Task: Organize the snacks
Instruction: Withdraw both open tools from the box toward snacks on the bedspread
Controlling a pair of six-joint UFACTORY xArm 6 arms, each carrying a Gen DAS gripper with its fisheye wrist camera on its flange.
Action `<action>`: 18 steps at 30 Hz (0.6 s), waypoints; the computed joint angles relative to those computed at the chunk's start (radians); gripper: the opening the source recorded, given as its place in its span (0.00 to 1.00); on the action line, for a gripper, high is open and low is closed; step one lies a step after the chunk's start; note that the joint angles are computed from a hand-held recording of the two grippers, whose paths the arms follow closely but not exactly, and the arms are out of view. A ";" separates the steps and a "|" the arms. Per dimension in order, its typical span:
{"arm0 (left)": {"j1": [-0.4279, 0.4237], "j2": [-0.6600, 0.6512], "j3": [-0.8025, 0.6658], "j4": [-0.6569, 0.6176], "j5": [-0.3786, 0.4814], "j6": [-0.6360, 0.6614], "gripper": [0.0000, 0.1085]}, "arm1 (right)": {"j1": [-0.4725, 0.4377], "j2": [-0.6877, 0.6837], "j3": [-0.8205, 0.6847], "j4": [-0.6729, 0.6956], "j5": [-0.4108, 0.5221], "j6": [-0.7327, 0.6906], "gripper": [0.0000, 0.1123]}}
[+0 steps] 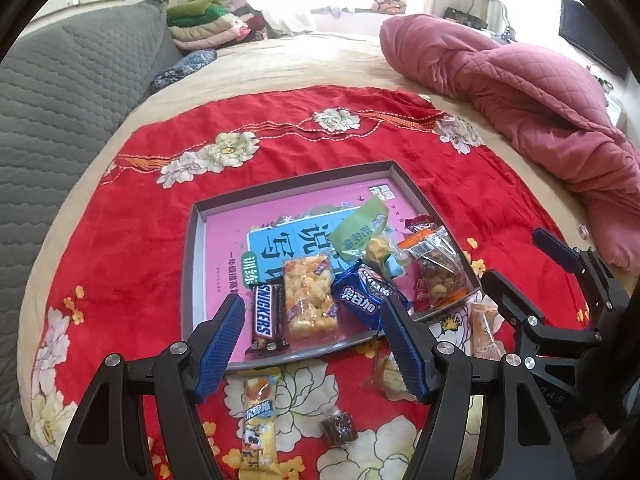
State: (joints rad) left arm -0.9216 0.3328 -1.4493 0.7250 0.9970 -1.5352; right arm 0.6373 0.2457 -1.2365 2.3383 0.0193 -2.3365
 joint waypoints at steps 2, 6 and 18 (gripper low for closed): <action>-0.005 -0.013 0.017 0.001 -0.003 -0.016 0.67 | 0.004 -0.005 0.005 0.002 -0.011 -0.001 0.75; -0.011 -0.049 0.070 -0.005 -0.009 -0.052 0.67 | 0.010 -0.018 0.018 0.036 -0.042 -0.032 0.75; -0.024 -0.172 0.259 -0.034 -0.034 -0.140 0.67 | 0.054 -0.017 0.062 -0.183 -0.116 0.218 0.75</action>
